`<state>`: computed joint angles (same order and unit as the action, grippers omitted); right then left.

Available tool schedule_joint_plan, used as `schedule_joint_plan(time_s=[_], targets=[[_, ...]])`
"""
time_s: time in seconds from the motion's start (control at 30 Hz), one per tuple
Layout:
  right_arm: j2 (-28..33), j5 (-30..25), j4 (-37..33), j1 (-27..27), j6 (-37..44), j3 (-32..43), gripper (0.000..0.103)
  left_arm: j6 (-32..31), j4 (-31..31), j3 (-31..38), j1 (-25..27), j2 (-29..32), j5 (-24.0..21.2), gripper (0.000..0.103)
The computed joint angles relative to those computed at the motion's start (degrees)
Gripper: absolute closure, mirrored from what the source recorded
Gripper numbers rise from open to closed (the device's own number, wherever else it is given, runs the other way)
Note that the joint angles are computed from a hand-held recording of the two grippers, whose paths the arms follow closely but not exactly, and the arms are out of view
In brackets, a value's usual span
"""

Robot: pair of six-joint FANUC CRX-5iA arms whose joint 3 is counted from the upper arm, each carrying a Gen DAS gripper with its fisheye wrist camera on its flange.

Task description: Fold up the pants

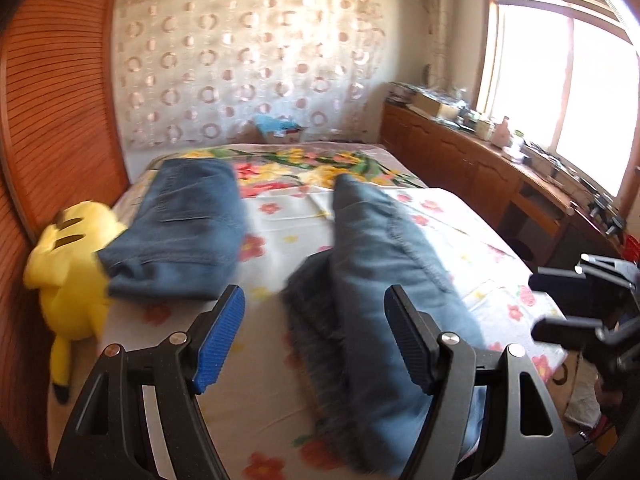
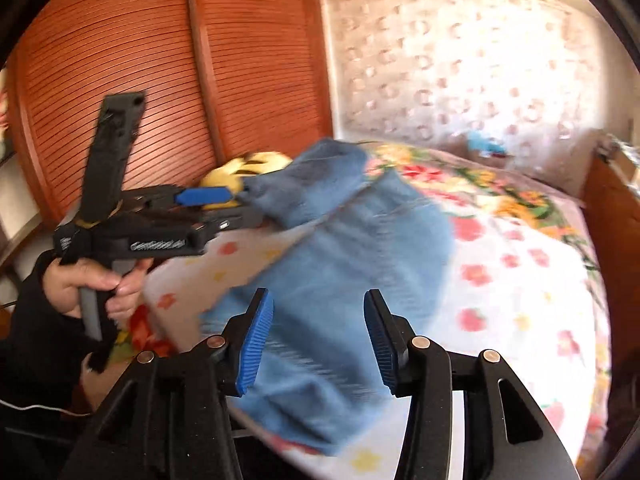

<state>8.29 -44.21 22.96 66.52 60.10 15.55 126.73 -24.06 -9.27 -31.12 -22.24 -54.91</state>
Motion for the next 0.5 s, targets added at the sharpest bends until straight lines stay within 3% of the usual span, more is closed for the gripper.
schedule_joint_plan(time_s=[0.1,0.3,0.4,0.43,0.5], targets=[[-0.5,0.2,6.9,0.6,-6.4,-2.8,0.053,-5.5,5.1,0.3,2.7,2.8,3.7,0.03],[-1.1,1.3,12.0,1.7,-14.4,-6.9,0.051,-15.5,17.2,0.1,8.6,8.2,4.5,0.049],[-0.3,1.5,11.7,1.8,-14.6,-6.1,0.051,-22.0,25.6,-3.7,11.1,7.4,7.3,0.085],[0.2,1.3,12.0,2.1,-15.1,-5.7,0.051,-22.2,25.4,-3.9,10.7,7.0,7.3,0.093],[0.6,0.9,11.4,1.8,-14.5,-4.8,0.051,-17.9,19.0,-2.4,7.7,5.8,5.8,0.096]])
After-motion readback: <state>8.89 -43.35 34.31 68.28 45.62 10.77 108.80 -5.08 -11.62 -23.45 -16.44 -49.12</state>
